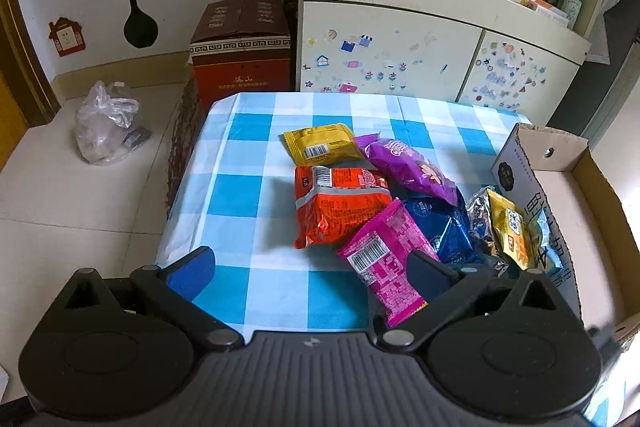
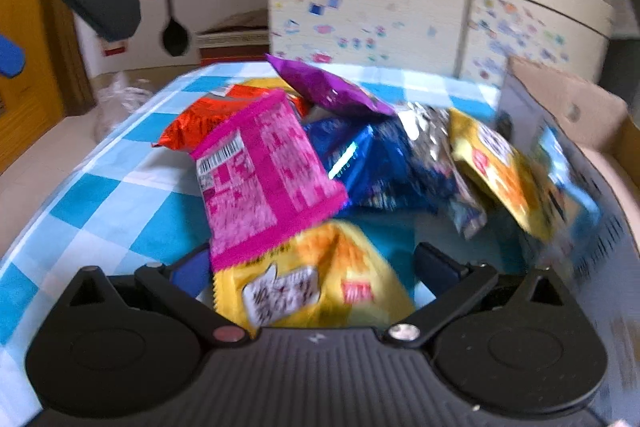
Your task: Organize snacks
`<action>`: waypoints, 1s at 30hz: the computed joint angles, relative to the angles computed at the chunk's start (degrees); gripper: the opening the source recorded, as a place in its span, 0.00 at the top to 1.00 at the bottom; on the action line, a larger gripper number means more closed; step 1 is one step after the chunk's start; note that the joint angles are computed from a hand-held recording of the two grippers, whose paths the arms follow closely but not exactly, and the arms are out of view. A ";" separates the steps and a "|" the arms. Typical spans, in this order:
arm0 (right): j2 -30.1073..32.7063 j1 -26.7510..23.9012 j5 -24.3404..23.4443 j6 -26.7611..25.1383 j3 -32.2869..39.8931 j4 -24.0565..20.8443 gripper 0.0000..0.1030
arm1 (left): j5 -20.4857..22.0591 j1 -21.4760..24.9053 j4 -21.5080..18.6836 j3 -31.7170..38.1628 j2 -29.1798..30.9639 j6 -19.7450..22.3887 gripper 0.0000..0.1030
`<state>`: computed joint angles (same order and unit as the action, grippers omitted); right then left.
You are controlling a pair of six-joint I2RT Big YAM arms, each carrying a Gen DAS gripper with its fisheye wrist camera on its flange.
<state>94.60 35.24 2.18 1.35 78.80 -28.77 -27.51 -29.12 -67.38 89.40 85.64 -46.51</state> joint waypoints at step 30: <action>0.70 -0.44 7.72 1.66 4.37 2.02 0.01 | -0.80 0.45 -2.35 0.83 -0.12 -1.61 0.00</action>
